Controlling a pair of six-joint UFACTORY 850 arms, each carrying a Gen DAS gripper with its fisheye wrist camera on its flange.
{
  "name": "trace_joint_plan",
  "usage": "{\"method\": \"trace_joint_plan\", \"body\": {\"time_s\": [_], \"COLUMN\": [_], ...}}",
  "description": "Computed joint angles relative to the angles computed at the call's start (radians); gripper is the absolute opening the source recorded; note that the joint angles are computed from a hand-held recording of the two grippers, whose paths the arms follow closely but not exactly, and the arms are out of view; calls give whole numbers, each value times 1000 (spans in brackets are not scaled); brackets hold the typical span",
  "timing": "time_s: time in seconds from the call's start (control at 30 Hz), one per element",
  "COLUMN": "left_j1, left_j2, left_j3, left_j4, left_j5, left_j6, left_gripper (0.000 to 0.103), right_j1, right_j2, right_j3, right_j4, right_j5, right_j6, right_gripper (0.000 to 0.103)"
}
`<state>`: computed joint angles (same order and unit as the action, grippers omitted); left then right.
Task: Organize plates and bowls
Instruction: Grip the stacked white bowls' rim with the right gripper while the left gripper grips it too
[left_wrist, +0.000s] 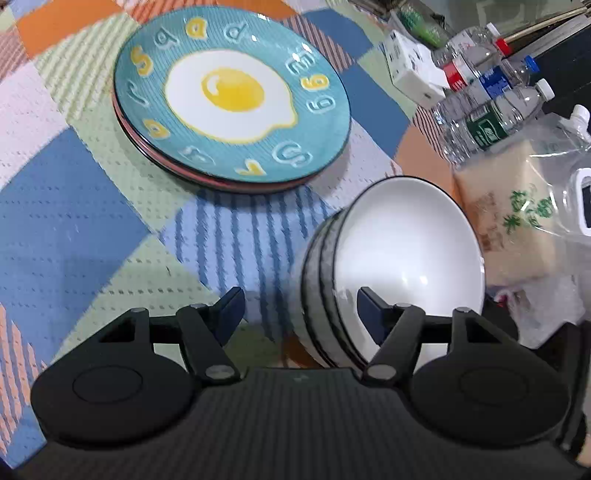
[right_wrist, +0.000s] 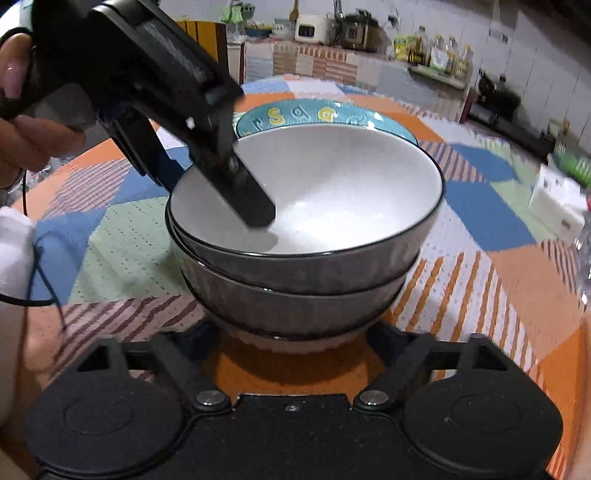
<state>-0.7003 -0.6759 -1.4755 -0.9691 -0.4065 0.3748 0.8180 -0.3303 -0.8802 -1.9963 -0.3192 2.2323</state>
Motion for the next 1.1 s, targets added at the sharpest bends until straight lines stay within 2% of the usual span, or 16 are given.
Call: {"method": "trace_joint_plan", "body": {"time_s": [0.07, 0.1, 0.23, 0.37, 0.5, 0.7, 0.97, 1.1], "left_j1": [2, 5, 12, -5, -8, -22, -12, -8], "left_j2": [-13, -15, -16, -2, 2, 8, 56, 86], "left_j3": [-9, -5, 13, 35, 35, 26, 51, 33], "left_j4": [-6, -52, -225, -241, -214, -116, -118, -11], "left_j5": [-24, -32, -51, -1, -2, 2, -11, -19], "left_j6": [7, 42, 169, 169, 135, 66, 82, 4], "left_gripper": [58, 57, 40, 40, 40, 41, 41, 41], "right_j1": [9, 8, 3, -2, -17, -1, 23, 27], "right_j2": [-7, -11, -19, -22, -17, -16, 14, 37], "right_j3": [8, 5, 11, 22, 43, 53, 74, 73], "right_j4": [-66, -73, -170, -268, -408, -401, -387, -392], "right_j5": [-52, -56, -75, -92, -100, -132, -183, -206], "right_j6": [69, 75, 183, 290, 402, 410, 409, 412], "right_gripper": [94, 94, 97, 98, 97, 97, 97, 97]}}
